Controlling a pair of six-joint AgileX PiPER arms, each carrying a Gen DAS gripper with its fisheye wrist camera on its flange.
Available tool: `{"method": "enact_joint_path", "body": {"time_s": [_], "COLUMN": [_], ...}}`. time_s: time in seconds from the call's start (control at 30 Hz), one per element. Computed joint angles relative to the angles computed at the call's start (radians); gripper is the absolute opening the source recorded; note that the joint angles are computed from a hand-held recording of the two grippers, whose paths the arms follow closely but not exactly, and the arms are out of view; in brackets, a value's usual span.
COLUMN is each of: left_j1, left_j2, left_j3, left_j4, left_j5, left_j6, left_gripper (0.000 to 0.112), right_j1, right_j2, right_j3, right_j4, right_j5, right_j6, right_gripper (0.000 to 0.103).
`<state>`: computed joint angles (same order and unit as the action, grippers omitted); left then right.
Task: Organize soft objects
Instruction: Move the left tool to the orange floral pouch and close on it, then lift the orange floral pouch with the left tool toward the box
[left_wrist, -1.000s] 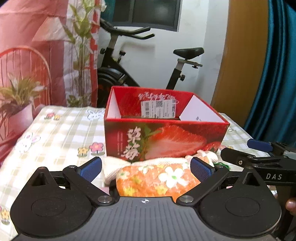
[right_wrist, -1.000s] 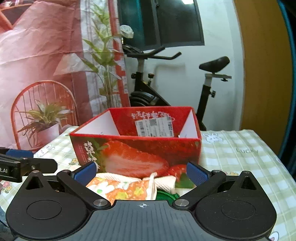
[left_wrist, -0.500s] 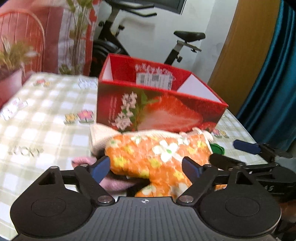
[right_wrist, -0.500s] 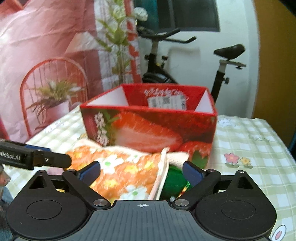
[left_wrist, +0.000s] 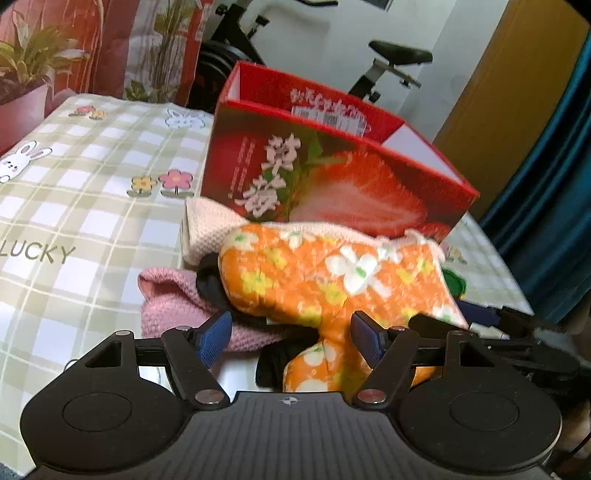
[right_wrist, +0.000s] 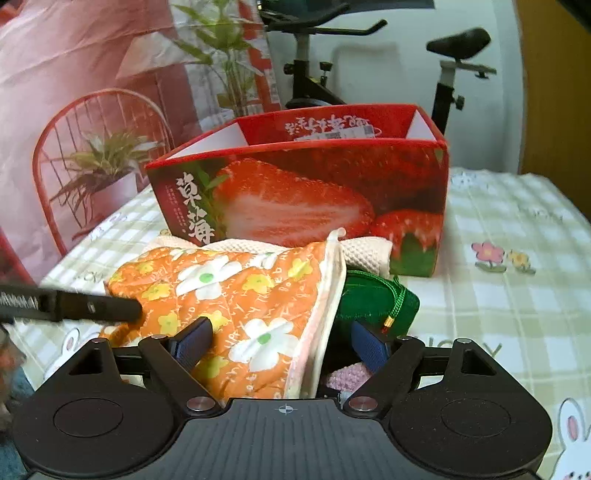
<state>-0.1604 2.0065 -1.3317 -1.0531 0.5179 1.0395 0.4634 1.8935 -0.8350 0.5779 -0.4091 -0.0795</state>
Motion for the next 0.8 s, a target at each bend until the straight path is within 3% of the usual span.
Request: {"method": "enact_joint_path", "body": {"time_s": [0.07, 0.13, 0.17, 0.33, 0.4, 0.7, 0.77, 0.8], "left_j1": [0.001, -0.003, -0.003, 0.002, 0.004, 0.022, 0.024, 0.023], "left_j2": [0.007, 0.01, 0.011, 0.011, 0.012, 0.016, 0.02, 0.021], "left_j3": [0.0, -0.003, -0.004, 0.001, 0.002, 0.008, 0.004, 0.001], "left_j4": [-0.01, -0.007, -0.01, -0.036, -0.048, -0.135, -0.143, -0.142], "left_j5": [0.005, 0.005, 0.006, 0.021, 0.026, 0.047, 0.07, 0.078], "left_j6": [0.016, 0.011, 0.014, 0.031, 0.033, 0.061, 0.077, 0.083], "left_gripper": [0.073, 0.072, 0.071, 0.065, 0.065, 0.064, 0.05, 0.049], "right_j1": [-0.009, -0.02, -0.016, 0.018, 0.012, 0.0, 0.004, 0.004], "right_j2": [-0.001, -0.003, -0.006, -0.018, -0.019, -0.01, -0.01, -0.01], "right_j3": [0.006, 0.017, 0.019, 0.036, 0.039, 0.038, 0.038, 0.039], "right_j4": [-0.054, -0.155, -0.16, -0.047, -0.05, -0.097, -0.099, -0.109], "right_j5": [-0.007, -0.017, -0.026, -0.098, -0.099, -0.091, -0.091, -0.092], "right_j6": [0.057, 0.147, 0.15, 0.021, 0.027, 0.085, 0.084, 0.089], "right_gripper": [0.075, 0.056, 0.054, 0.02, 0.012, 0.012, 0.012, 0.012]}}
